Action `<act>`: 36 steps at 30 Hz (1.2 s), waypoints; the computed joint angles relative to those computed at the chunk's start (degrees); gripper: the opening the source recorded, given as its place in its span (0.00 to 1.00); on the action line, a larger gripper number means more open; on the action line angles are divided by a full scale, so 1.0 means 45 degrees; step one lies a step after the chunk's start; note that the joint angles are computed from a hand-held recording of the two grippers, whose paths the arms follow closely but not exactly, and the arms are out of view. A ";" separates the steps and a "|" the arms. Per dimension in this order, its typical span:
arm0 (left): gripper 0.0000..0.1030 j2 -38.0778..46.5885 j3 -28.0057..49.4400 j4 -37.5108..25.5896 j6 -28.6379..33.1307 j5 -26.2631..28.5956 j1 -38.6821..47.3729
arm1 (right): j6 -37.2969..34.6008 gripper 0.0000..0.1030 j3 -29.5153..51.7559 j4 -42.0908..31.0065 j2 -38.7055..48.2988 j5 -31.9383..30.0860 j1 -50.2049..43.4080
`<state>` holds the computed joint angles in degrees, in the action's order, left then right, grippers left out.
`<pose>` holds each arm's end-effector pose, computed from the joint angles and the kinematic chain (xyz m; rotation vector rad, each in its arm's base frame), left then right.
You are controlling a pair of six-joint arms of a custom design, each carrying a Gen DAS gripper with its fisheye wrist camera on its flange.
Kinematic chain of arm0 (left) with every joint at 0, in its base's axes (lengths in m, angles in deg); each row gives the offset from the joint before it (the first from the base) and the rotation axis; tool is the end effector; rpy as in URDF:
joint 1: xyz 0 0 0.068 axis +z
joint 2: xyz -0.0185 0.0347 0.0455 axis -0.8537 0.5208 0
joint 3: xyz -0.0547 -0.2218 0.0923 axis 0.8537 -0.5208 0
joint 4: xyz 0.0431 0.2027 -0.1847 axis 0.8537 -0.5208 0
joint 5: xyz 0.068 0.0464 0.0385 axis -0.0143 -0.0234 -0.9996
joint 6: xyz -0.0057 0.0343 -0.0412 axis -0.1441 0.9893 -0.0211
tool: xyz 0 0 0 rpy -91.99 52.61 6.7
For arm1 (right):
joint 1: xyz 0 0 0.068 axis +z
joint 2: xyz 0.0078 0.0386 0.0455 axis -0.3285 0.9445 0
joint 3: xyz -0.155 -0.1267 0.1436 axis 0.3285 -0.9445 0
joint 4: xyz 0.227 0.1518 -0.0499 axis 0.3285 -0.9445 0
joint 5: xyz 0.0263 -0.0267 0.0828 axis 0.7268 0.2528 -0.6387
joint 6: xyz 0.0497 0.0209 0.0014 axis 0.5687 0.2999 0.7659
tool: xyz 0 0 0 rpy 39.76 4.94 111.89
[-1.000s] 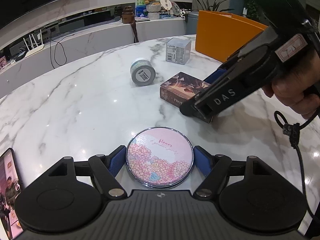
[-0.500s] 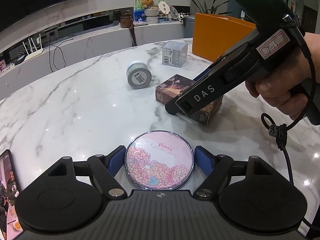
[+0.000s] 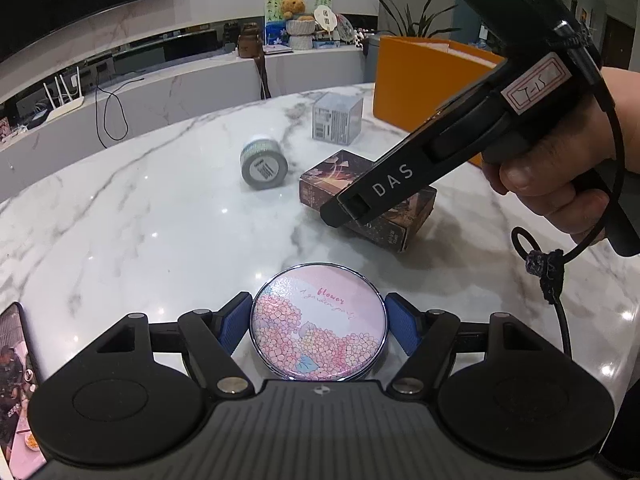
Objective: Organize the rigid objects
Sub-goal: 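Carry the pink floral compact and card box over the orange box with both tools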
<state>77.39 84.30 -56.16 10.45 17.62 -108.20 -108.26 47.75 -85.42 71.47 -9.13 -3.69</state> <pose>0.2347 -0.2551 0.1035 0.2844 2.3620 -0.1684 0.3584 0.1087 0.0926 -0.8583 2.4284 0.3069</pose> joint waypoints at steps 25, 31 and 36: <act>0.81 -0.0257 0.2026 -0.2438 -0.0721 -0.1244 -0.0984 | 0.0845 0.56 -0.1265 0.0089 -0.3682 -0.1114 -0.2064; 0.81 0.0006 0.3005 -0.3439 -0.0739 -0.1448 -0.1125 | 0.1160 0.56 -0.1275 0.0154 -0.4189 -0.1709 -0.3382; 0.81 0.0747 0.4838 -0.4200 -0.0052 -0.1681 -0.1194 | 0.1702 0.56 -0.0920 0.0149 -0.4205 -0.2433 -0.4725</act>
<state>80.75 106.07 -75.06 10.22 10.05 -113.57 -100.61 43.61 -84.75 52.54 -20.08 -24.95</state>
